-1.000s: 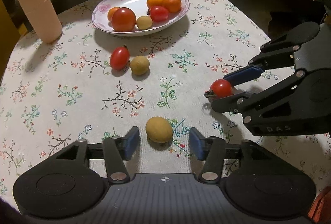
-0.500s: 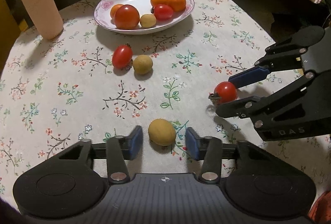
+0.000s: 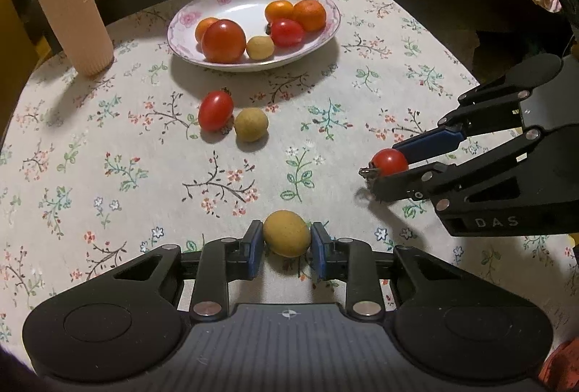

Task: Organize fruits
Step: 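Lift the brown fruit and cherry tomato off the table with both tools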

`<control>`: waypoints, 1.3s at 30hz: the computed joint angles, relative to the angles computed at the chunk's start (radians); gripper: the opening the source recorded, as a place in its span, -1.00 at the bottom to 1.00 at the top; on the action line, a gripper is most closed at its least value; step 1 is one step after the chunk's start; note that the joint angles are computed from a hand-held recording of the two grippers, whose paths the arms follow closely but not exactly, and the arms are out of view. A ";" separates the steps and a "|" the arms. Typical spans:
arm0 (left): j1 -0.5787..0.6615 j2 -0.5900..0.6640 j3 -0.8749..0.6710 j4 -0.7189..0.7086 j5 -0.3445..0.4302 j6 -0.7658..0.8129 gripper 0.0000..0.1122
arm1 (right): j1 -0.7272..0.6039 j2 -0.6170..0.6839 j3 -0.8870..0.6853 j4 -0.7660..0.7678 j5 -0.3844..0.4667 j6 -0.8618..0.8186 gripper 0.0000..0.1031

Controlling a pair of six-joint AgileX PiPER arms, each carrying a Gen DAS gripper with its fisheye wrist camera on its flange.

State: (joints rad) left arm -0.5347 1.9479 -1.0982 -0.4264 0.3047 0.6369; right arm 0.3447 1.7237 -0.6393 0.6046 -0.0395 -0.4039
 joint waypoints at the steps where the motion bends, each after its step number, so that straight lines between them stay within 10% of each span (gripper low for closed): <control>1: 0.001 -0.001 0.001 -0.009 -0.001 0.010 -0.37 | 0.004 0.000 0.005 -0.056 -0.012 0.062 -0.40; 17: -0.008 0.003 -0.019 -0.054 -0.045 0.045 -0.37 | -0.023 -0.054 0.015 -0.489 -0.022 0.508 -0.40; 39: -0.027 0.013 -0.065 -0.110 -0.057 0.086 -0.36 | -0.033 -0.118 0.044 -0.375 -0.063 0.433 -0.40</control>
